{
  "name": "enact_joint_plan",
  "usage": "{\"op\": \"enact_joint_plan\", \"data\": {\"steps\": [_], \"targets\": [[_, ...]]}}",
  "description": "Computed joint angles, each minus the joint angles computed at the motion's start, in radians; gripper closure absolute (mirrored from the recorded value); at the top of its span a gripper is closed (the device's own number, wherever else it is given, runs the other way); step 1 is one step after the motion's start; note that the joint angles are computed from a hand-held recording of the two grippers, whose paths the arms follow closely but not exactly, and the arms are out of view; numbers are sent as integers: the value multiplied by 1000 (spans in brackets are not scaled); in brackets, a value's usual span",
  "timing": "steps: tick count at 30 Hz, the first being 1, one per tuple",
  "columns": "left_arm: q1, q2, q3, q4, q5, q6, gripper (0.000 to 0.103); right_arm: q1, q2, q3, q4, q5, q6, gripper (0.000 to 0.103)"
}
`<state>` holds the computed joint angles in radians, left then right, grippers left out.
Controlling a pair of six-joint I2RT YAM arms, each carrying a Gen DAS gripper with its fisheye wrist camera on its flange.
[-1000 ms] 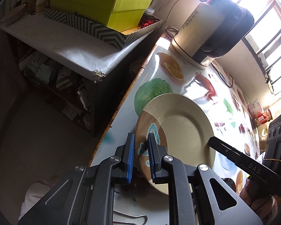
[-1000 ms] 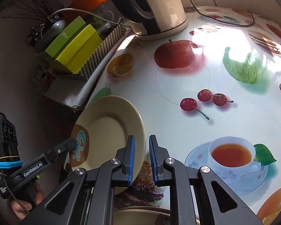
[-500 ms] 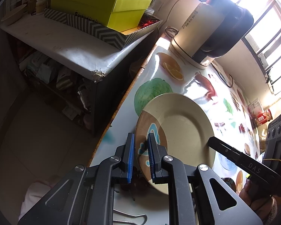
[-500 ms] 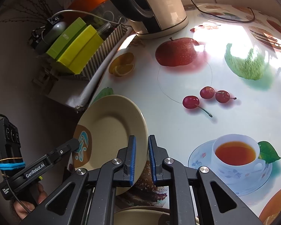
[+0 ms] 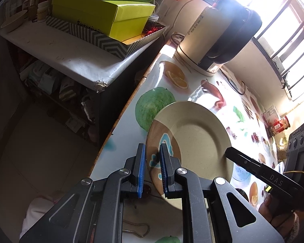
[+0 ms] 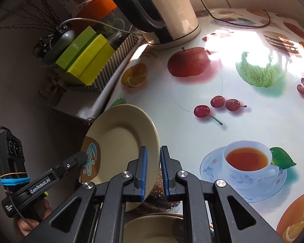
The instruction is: Organize plates and bowls
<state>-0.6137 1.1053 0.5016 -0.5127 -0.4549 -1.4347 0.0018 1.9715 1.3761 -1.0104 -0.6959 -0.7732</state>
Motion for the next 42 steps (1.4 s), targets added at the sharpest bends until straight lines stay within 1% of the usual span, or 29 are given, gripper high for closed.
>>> {"op": "enact_joint_plan", "data": {"steps": [10,26,31,42], "targets": [[-91,27,67,-56,-51,-53,89,-78,-18,26,-81,-27,-74,89],[-267,145,199,-120,-131,-163,89,-246,-23,66,-220,-57,-230,89],[-320,189,236,-137,-151,-199,89,-303,-6,86,-275,-54,-287,89],[-410,301,298,-138,-157,-270,89,-408,19,87,-313,-23,-387,89]]}}
